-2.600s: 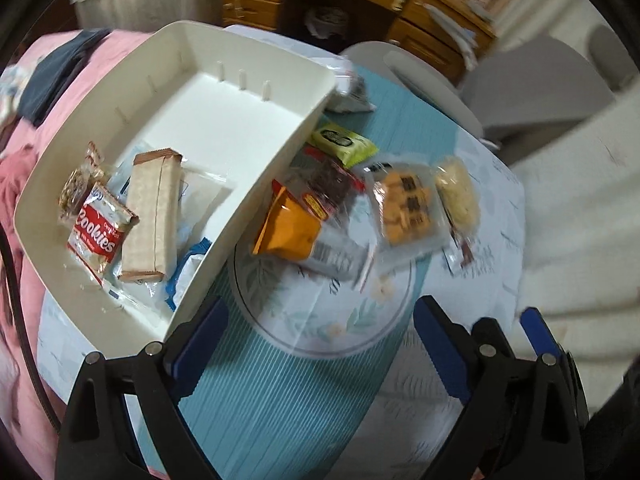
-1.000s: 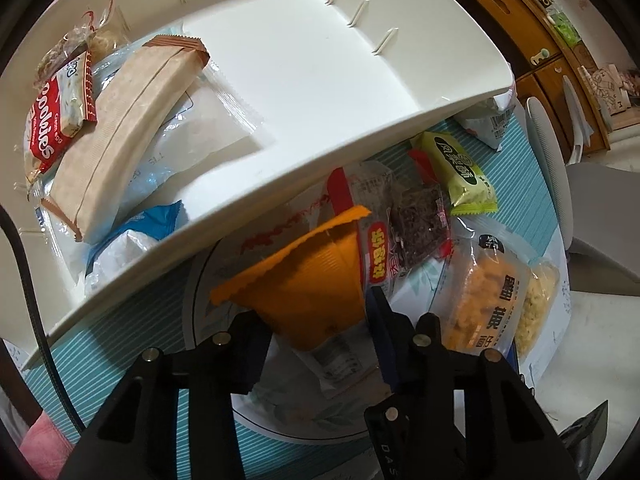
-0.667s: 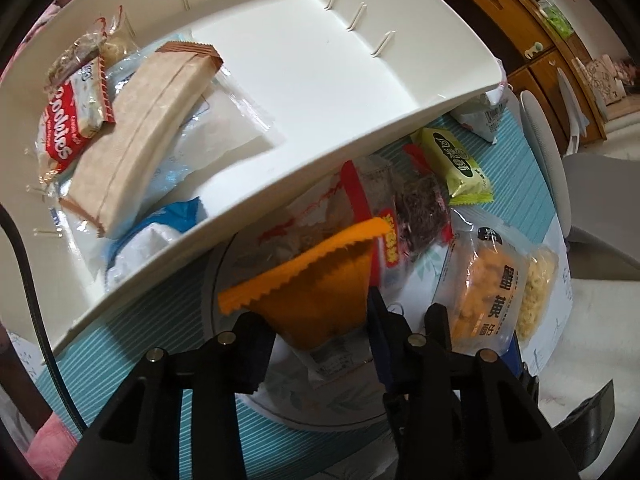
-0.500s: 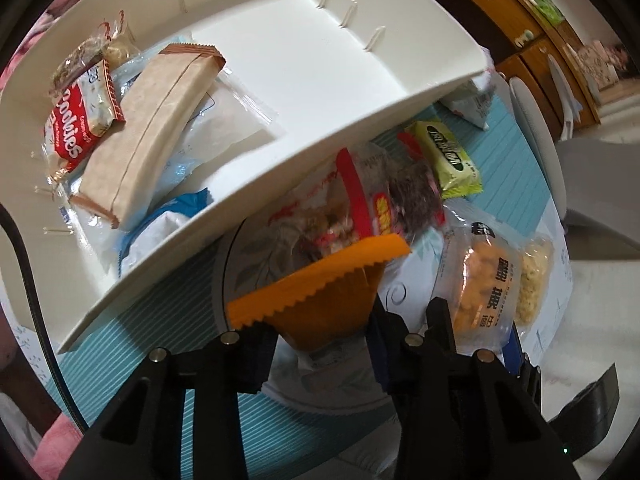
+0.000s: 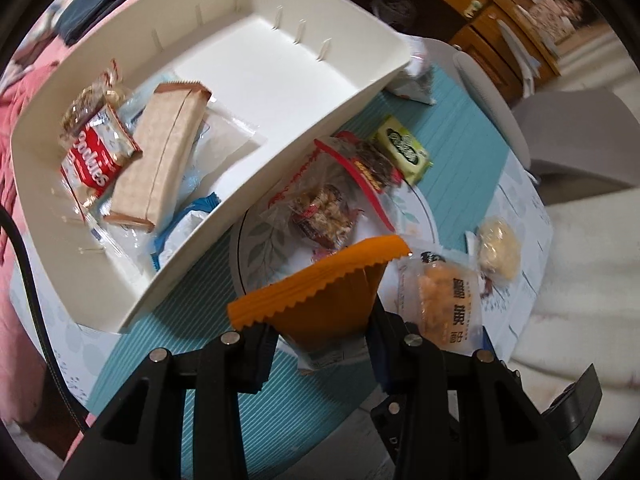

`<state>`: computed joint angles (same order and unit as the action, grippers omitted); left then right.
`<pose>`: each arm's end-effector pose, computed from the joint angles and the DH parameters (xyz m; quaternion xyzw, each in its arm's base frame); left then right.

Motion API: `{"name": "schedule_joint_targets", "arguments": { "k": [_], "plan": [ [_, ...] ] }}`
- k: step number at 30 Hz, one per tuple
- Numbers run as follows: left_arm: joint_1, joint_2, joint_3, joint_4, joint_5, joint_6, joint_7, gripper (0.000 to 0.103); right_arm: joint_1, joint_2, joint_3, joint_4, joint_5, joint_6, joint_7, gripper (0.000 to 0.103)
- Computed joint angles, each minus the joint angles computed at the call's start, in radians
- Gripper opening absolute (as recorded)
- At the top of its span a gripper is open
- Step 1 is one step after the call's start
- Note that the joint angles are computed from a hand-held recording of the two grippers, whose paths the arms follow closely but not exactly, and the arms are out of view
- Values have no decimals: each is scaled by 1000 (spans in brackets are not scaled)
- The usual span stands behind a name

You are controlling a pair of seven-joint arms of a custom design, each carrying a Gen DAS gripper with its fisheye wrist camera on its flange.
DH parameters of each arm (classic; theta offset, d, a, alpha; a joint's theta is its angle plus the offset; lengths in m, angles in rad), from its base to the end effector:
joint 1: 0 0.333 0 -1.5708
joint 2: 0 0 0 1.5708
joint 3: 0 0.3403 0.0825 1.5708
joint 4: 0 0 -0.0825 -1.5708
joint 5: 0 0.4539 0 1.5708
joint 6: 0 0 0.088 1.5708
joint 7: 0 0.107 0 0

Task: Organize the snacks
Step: 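Carry both held snacks over the white tray and open both tools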

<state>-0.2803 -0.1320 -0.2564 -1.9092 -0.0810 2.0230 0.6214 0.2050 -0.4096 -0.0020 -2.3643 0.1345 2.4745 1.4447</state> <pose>0.5188 -0.3223 0.5838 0.8373 -0.5328 0.1214 0.0165 0.5108 0.1047 0.5353 -0.7608 0.5937 -0.1344 0.2249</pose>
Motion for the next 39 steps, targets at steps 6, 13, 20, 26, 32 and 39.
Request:
{"name": "schedule_joint_targets", "arguments": {
  "k": [6, 13, 20, 26, 32, 39],
  "plan": [
    [-1, -65, 15, 1, -38, -42, 111, 38, -4, -87, 17, -19, -7, -65, 75, 85],
    [2, -119, 27, 15, -70, -56, 247, 38, 1, -183, 37, -31, -26, -85, 149, 85],
    [4, -160, 41, 34, -93, -65, 440, 38, 2, -262, 79, -29, -66, -75, 257, 85],
    [13, -197, 65, 41, -125, -88, 579, 38, 2, -295, 132, -12, -121, -64, 373, 85],
    [36, -227, 93, 47, -139, -134, 727, 38, 6, -297, 191, 15, -179, -63, 516, 85],
    [76, -257, 126, 38, -151, -174, 863, 38, 18, -265, 257, 55, -257, -64, 690, 85]
  ]
}}
